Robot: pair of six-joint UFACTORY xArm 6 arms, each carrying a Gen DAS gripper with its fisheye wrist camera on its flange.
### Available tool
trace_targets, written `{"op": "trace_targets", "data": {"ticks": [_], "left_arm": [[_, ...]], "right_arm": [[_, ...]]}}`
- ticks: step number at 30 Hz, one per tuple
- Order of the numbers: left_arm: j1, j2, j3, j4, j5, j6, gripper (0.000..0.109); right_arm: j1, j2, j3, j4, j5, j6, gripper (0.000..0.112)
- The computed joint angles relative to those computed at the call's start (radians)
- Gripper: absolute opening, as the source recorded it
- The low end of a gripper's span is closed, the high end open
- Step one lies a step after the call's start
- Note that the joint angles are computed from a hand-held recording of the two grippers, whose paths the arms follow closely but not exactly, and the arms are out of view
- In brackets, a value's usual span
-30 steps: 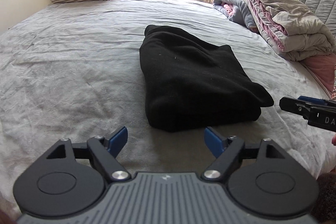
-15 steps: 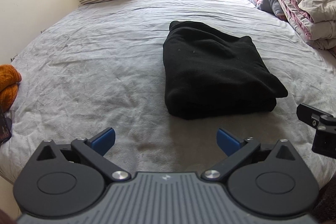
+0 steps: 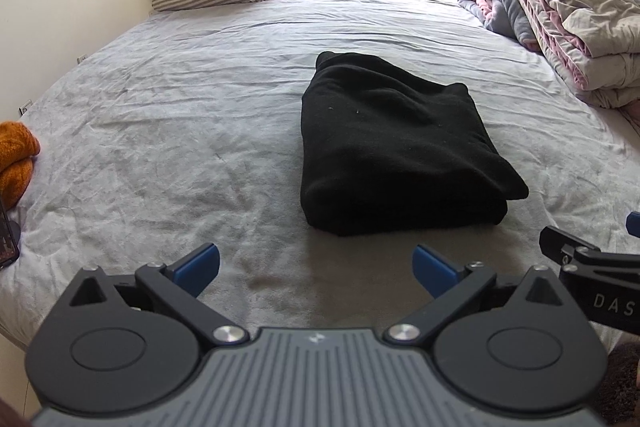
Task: Fold small clothes
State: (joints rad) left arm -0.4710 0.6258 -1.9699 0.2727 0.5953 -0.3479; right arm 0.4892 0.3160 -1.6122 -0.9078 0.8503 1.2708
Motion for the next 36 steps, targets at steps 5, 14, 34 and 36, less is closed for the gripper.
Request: {"op": "trace_targets", "data": {"ticks": [5, 14, 34, 36], "left_arm": [[-0.001, 0.001, 0.001, -0.001, 0.001, 0.003, 0.102], [0.002, 0.004, -0.002, -0.007, 0.004, 0.006, 0.102], [0.005, 0.003, 0.003, -0.006, 0.002, -0.002, 0.102], [0.004, 0.005, -0.001, -0.008, 0.005, -0.004, 0.102]], "right_arm": [[-0.002, -0.002, 0.004, 0.008, -0.002, 0.000, 0.102], [0.003, 0.011, -0.012, 0.018, 0.001, -0.011, 0.102], [0.006, 0.023, -0.024, 0.039, 0.000, -0.035, 0.102], [0.007, 0.023, -0.025, 0.040, 0.001, -0.037, 0.102]]}}
